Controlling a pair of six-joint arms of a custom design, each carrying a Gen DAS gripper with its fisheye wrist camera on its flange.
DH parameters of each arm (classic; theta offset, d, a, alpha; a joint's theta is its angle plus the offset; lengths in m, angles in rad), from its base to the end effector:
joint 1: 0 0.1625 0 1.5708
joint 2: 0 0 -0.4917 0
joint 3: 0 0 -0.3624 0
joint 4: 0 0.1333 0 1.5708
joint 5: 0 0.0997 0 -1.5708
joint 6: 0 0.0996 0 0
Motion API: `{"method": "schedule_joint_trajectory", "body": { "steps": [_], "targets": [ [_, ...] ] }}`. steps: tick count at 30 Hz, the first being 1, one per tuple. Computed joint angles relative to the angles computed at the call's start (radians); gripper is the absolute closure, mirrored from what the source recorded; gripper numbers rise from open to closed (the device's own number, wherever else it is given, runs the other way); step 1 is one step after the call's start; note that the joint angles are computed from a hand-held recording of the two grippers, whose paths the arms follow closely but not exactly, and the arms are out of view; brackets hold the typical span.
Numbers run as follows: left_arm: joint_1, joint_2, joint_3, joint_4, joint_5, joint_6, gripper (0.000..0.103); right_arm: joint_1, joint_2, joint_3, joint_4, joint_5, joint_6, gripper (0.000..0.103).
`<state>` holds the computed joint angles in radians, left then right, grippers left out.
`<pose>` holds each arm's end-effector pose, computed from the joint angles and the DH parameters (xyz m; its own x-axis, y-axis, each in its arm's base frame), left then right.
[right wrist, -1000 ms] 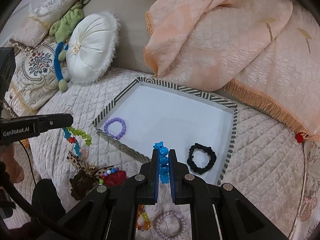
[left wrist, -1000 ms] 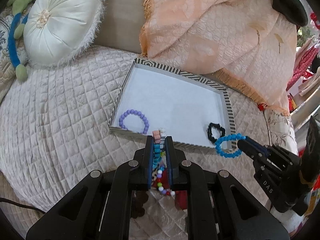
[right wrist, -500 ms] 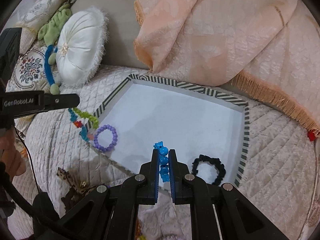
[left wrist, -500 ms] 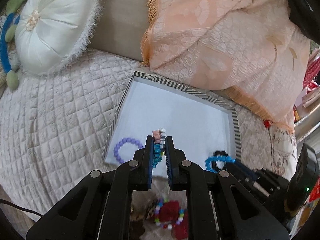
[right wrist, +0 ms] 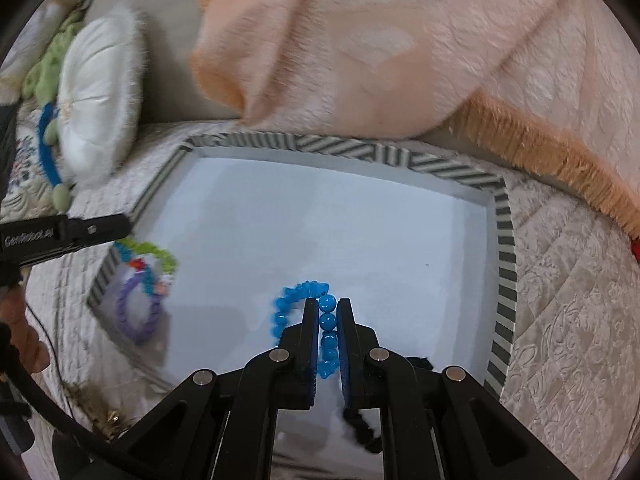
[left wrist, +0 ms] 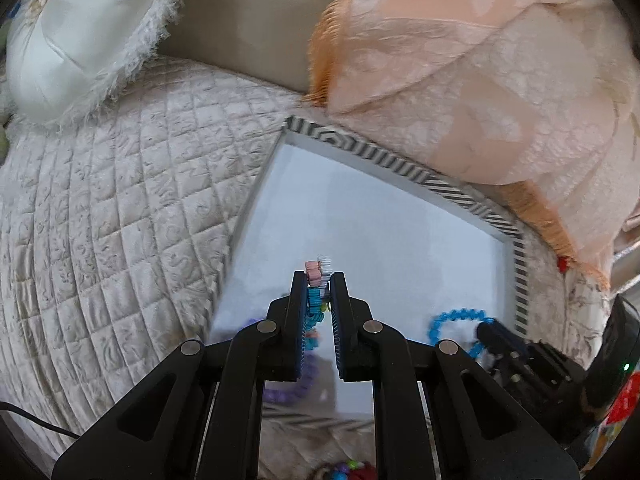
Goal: Organize jewelry
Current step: 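Carry both bracelets into the striped tray and open both grippers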
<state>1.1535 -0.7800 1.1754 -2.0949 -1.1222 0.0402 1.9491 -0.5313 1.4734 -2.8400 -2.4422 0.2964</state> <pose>-0.1606 -0.7978 0.2925 -0.8295 0.3505 -0.4349 0.4356 0.8933 -0.1110 0.3308 -0.6778 0.0898 -0.7612 0.2482 0.5992 -0.1332 0.8444 -0.5189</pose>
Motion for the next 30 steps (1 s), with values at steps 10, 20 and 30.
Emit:
{"method": "schedule_joint_trajectory", "body": {
  "steps": [10, 20, 30],
  "targets": [
    [0.014, 0.009, 0.005, -0.023, 0.045, 0.009, 0.063, -0.009, -0.023, 0.064, -0.066, 0.027, 0.041, 0.076],
    [-0.004, -0.071, 0.118, -0.049, 0.076, 0.033, 0.061, 0.042, -0.054, 0.139, -0.095, 0.033, 0.060, 0.075],
    [-0.045, -0.241, 0.350, -0.165, 0.155, 0.117, 0.061, 0.118, -0.064, 0.188, -0.084, 0.023, 0.095, 0.074]
  ]
}}
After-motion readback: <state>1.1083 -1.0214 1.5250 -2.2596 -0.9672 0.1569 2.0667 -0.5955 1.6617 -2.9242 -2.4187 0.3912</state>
